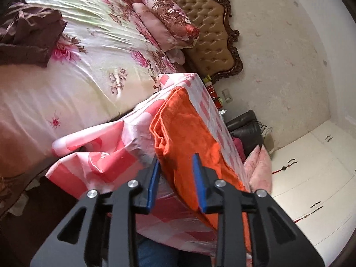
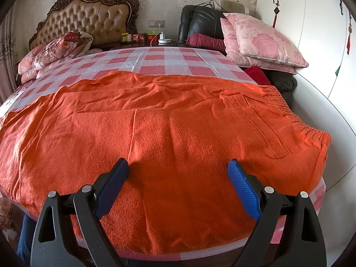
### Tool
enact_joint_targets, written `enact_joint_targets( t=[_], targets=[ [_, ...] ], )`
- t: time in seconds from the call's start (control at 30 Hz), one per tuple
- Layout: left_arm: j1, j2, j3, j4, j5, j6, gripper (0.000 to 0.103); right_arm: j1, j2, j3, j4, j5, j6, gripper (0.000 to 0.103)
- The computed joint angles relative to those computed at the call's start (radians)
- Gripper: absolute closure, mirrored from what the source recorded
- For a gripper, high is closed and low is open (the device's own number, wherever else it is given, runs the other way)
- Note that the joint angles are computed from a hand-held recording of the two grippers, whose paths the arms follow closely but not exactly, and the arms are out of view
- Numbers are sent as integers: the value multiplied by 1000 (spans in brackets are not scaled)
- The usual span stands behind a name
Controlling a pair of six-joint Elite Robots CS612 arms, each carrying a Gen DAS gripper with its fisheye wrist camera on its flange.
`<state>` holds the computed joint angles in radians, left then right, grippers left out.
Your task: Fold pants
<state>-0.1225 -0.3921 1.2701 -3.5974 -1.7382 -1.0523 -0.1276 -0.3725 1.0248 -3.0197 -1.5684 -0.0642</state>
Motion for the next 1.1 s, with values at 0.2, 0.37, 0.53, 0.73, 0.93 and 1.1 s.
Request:
enact_joint_targets(
  t=[0.2,0.37,0.53,0.73,0.93,1.1],
  targets=[
    [4,-10,-17,88,-12,40,94,0,-1,1,0,-2,3,15],
    [16,-10,-67,158,-7,104,95,6,8,-23,17,-2,10,15],
    [39,25,-169,254,-26,119,95,18,39,-99,75,15,-8,15],
    [51,44,-195,276,-63,82,94,25,44,-116,97,10,-20,15],
    [70,65,-196,199,-100,1,42,24,32,-93,91,11,-13,15],
    [89,94,-241,209,-161,9,57,26,31,-95,99,0,-4,15]
  ],
)
